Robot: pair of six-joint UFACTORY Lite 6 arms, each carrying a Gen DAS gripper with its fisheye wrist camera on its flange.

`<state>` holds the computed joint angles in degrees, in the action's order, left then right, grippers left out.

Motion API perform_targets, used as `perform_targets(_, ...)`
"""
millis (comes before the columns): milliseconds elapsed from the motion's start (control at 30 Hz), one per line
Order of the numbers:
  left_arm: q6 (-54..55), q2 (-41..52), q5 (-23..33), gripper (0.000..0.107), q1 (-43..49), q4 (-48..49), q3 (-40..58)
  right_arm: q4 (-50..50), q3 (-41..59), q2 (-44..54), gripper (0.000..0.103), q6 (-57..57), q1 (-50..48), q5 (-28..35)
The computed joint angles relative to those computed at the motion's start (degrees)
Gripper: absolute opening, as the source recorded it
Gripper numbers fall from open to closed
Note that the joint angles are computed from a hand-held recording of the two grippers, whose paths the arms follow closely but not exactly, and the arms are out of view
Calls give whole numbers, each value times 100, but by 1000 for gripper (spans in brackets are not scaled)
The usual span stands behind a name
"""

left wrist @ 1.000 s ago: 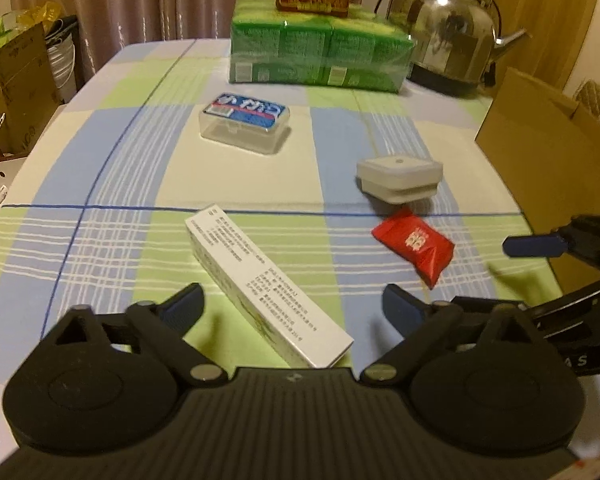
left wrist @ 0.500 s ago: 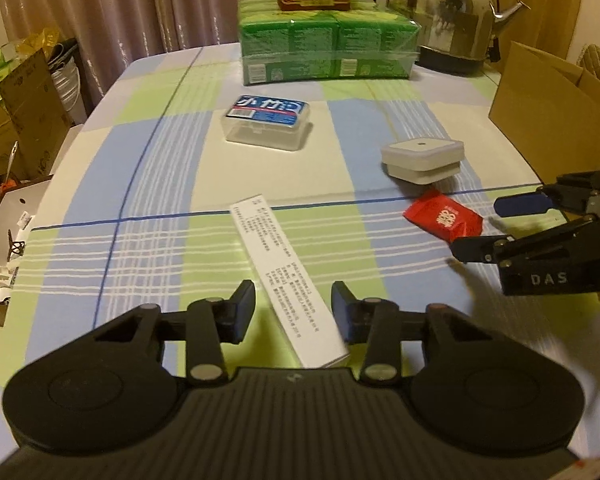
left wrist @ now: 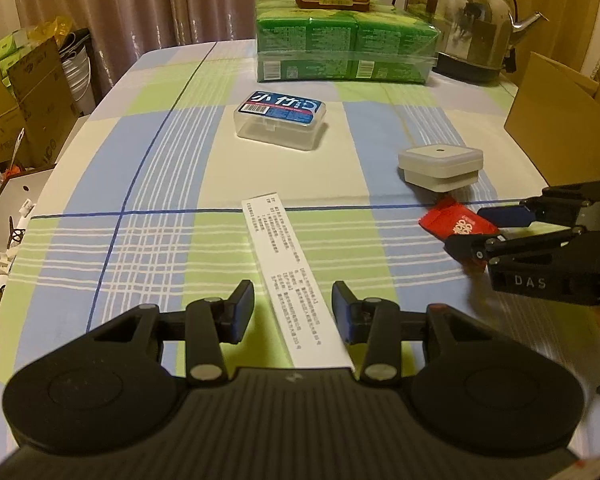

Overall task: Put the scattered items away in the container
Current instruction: 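Grasp the white box with the left gripper while the right grasps the red packet, then carry the white box and red packet over the cardboard box with both grippers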

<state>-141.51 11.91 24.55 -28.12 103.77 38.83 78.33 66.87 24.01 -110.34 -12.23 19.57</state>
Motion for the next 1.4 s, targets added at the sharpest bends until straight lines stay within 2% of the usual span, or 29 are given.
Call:
perform_targets(100, -24, 53, -5, 35, 22, 13, 41, 70, -27, -2, 34, -103, 8, 23)
perform_targets(200, -60, 41, -36, 28, 48, 85, 34, 104, -75, -42, 31, -127, 23, 3)
perform_targets(233, -50, 22, -30, 26, 36, 71, 19, 71, -97, -66, 27, -69, 17, 21)
perform_targets(367, -93, -118, -14, 21, -56, 61, -119, -198, -269, -262, 27, 311, -28, 133)
perform_targets(533, 32, -500, 18, 21, -492, -298, -440, -599, -808, -831, 26, 938, -164, 291)
perform_targets(900, 668, -1111, 595, 21, -2524, -2342, -818, -1270, -3083, -3148, 27, 1297, -1098, 723)
perform_targets(967, 763, -1049, 619, 22, -2628, -2503, -766, -1306, -3363, -3444, 27, 1238, -1261, 780)
perform_targets(1033, 826, -1021, 575, 30, -2622, -2583, -744, -1197, -3607, -3698, 27, 1072, -1410, 797)
perform_targets(1167, 1017, -956, 600, 31, -2539, -2635, -665, -1096, -3741, -3811, 28, 924, -1579, 907)
perform_targets(1300, 1172, -829, 519, 31, -2414, -2551, -567, -936, -3830, -3842, 37, 571, -1504, 793)
perform_targets(1400, 1175, -766, 481, 31, -2377, -2479, -528, -747, -3895, -3835, 39, 328, -1518, 786)
